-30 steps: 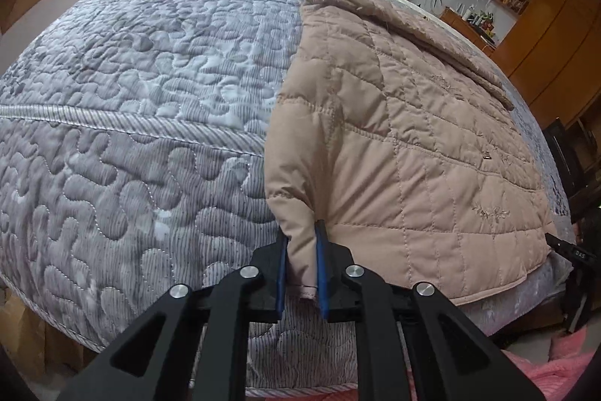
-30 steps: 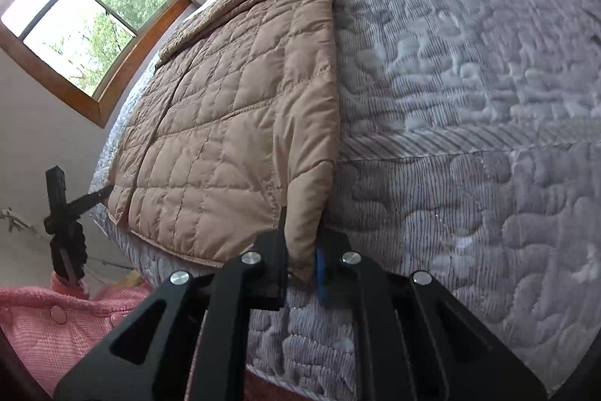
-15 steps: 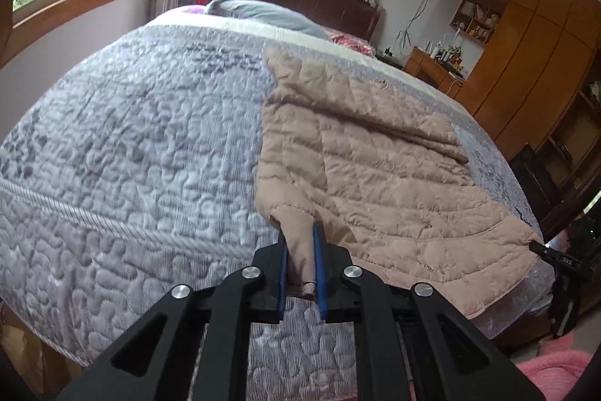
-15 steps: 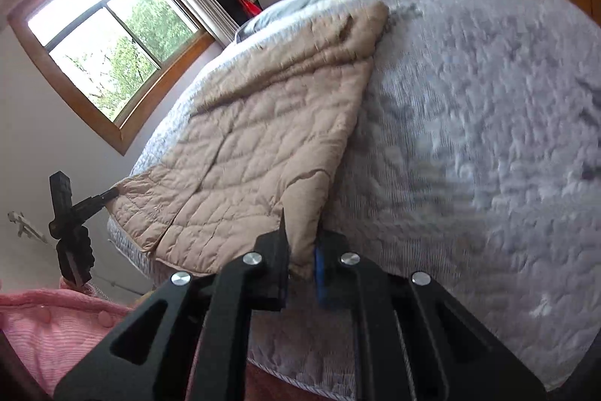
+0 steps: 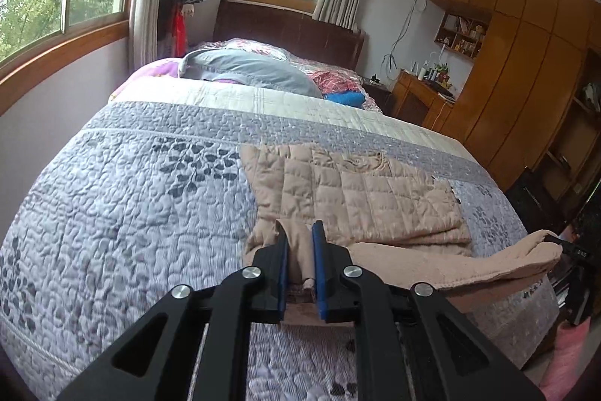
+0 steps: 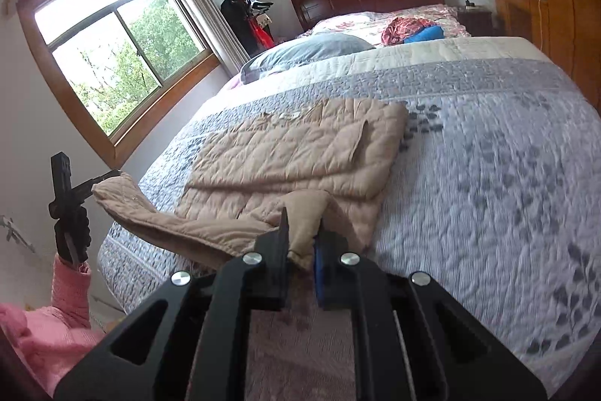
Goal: Fold large clothes
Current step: 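Grasp the hem with both grippers and lift it toward the collar, then lay the hem over the coat body and open both grippers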
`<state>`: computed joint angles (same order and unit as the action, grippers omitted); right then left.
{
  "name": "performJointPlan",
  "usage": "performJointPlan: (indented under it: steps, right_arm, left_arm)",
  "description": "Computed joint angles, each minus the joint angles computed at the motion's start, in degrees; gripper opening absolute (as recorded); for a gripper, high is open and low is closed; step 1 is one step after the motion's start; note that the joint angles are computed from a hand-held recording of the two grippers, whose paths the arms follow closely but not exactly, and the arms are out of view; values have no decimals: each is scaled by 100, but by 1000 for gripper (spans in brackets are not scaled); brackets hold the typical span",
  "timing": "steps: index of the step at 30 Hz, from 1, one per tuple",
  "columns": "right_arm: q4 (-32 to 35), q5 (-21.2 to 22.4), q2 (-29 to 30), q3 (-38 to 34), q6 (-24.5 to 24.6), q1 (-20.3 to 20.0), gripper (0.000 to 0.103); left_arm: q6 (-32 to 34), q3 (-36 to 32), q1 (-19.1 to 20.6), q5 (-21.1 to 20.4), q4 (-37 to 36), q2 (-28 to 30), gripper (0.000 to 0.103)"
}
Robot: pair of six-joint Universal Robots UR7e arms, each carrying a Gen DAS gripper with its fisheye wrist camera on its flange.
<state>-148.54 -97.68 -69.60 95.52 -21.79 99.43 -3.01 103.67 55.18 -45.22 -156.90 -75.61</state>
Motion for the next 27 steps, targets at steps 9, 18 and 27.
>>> performJointPlan:
  steps: [9,18,27]
  right_arm:
    - [1329,-418,1673,-2581,394,23,9]
    - [3020,-728,3470,-5420,971,-227,9]
    - [4025,-797,4473,-7068,1341,-403,15]
  left_arm:
    - [411,-2181,742,-314,664,1492,12]
    - [99,-4525,1420,-439,1977,3011,12]
    - [-318,-5745,1783,-547,3015,3849,16]
